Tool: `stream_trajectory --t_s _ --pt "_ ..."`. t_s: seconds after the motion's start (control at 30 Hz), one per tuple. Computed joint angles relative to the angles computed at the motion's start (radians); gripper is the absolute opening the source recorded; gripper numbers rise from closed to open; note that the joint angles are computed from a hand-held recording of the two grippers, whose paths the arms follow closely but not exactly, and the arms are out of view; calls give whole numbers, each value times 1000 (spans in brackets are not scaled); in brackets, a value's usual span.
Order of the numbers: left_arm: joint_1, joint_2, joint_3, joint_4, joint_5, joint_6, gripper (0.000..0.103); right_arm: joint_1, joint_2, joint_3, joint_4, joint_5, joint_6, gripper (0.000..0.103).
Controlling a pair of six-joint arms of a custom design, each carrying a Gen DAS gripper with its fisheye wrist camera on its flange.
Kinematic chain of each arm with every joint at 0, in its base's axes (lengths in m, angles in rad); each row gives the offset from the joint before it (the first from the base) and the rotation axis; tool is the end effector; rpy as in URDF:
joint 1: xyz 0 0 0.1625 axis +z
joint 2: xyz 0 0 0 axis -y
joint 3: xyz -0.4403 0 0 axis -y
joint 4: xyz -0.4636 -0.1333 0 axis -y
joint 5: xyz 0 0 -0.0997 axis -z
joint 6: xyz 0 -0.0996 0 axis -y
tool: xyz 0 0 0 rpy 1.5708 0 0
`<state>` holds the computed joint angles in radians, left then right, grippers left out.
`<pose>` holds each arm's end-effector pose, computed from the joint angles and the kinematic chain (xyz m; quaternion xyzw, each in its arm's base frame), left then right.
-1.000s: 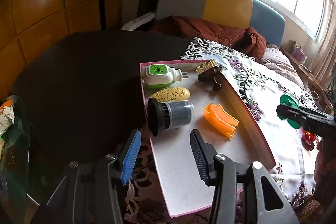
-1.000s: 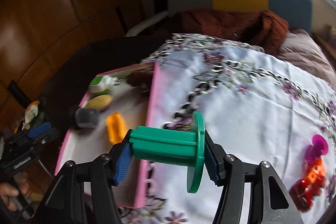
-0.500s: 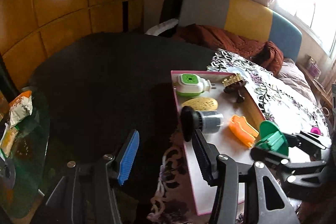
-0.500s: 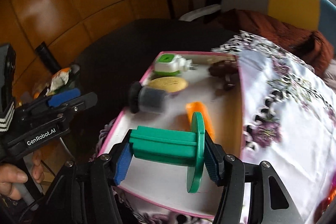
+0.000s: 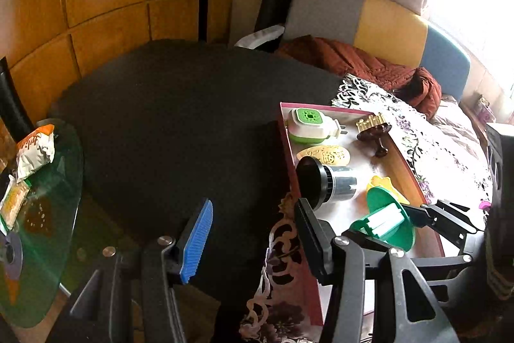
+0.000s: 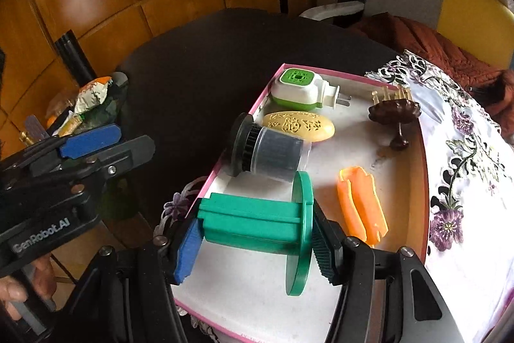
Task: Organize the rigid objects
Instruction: 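Lower the green spool into the tray beside the cylinder and open the right tool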
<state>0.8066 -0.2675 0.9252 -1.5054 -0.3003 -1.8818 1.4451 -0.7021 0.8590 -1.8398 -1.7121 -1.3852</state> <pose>-0.4210 -0.7694 -0.0926 -0.2212 0.7496 -0.4682 0.4122 0.0050 -0.9120 0.2876 0.5834 -0.8072 -0.0076 0.0896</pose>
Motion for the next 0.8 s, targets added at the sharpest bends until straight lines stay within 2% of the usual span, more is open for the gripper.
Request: stream_trajectory --t_s 0.07,0.2,0.4,0.6,0.8 --pt "2 0 0 -7 -3 4 53 1 2 7 -21 -7 1 61" --pt "5 2 0 -21 -8 15 53 7 8 48 -137 -44 -3 61" --pt "8 1 7 -44 -18 33 53 13 36 61 -186 -78 36 62" --pt "13 -1 10 -41 -24 19 53 2 71 -44 -46 -24 110 69" --pt "12 6 -1 -32 -22 27 53 -4 73 -75 -4 5 134 73"
